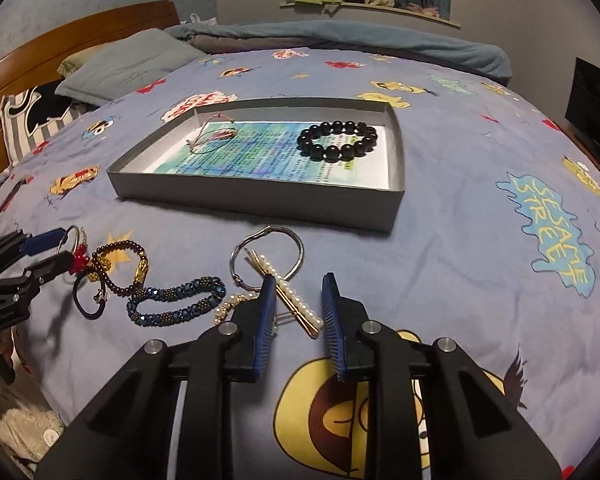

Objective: Organize jewelry
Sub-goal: 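Grasp the pearl-studded gold hairpin with the right tool while the left tool holds the bangle, then carry the bangle and hairpin into the gray box and lower them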

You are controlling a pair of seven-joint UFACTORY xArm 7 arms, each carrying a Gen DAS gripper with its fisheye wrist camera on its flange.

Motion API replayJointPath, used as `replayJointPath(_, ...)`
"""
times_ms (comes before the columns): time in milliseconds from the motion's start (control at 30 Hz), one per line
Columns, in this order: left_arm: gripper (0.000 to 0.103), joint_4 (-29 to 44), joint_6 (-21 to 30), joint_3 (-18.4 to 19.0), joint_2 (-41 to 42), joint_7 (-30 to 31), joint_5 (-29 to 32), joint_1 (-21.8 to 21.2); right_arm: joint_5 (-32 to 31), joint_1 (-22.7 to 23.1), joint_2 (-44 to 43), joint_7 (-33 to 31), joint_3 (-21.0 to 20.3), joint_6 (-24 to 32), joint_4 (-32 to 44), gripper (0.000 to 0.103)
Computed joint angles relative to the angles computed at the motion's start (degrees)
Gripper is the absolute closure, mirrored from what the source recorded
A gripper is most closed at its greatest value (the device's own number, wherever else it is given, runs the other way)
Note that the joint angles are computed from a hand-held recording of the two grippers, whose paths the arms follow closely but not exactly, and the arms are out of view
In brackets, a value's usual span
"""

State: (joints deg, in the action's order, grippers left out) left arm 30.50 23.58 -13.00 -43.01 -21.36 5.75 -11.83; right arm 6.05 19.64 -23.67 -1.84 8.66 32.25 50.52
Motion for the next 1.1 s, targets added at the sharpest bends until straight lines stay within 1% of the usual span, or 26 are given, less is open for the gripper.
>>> replayJointPath(133, 0.052, 0.0, 0.2, 0.5, 0.1, 0.4, -0.3, -0.5, -0.8, 0.3, 1.6, -2.1, 0.0, 2.9, 2.0, 0.08)
replayJointPath(200, 0.052, 0.0, 0.3, 0.6, 0.1, 0.6, -0.4, -0.6, -0.9, 0.6, 2.9, -4.1, -0.3, 5.3, 3.5, 0.08)
replayJointPath(267, 0.052, 0.1, 0.4, 0.6, 0.2, 0.6, -0.5, -0.6, -0.3, 0.6, 3.4, -5.2, -0.5, 5.9, 4.1, 0.08)
replayJointPath(300, 0.052, 0.1, 0.3, 0.6, 0.2, 0.6, -0.5, -0.6, 0.0, 0.6, 3.5, -5.5, -0.5, 6.0, 4.2, 0.084)
replayJointPath(333, 0.052, 0.1, 0.4, 0.5, 0.2, 0.5, -0.5, -0.4, 0.1, 0.5, 3.5, -5.6, -0.5, 6.0, 4.2, 0.091)
replayJointPath(367, 0.052, 0.0, 0.4, 0.6, 0.1, 0.5, -0.5, -0.5, 0.3, 0.4, 3.5, -5.7, -0.5, 6.1, 4.2, 0.095)
replayJointPath(767, 0.052, 1.1, 1.4, 1.1, 0.4, 1.0, -0.6, -0.2, 4.3, 0.3, 0.0, -6.2, -1.8, 2.7, 1.9, 0.095)
replayJointPath(900, 0.052, 2.1, 2.0, 1.6, 0.8, 1.6, -0.7, 0.0, 5.1, 0.0, -0.6, -6.0, -2.4, 2.5, 2.0, 0.095)
replayJointPath(1100, 0.052, 6.1, 1.1, 1.6, 3.6, 2.2, 1.1, 3.4, 5.3, -0.5, 0.3, -6.5, -2.7, 1.8, 4.6, 0.095)
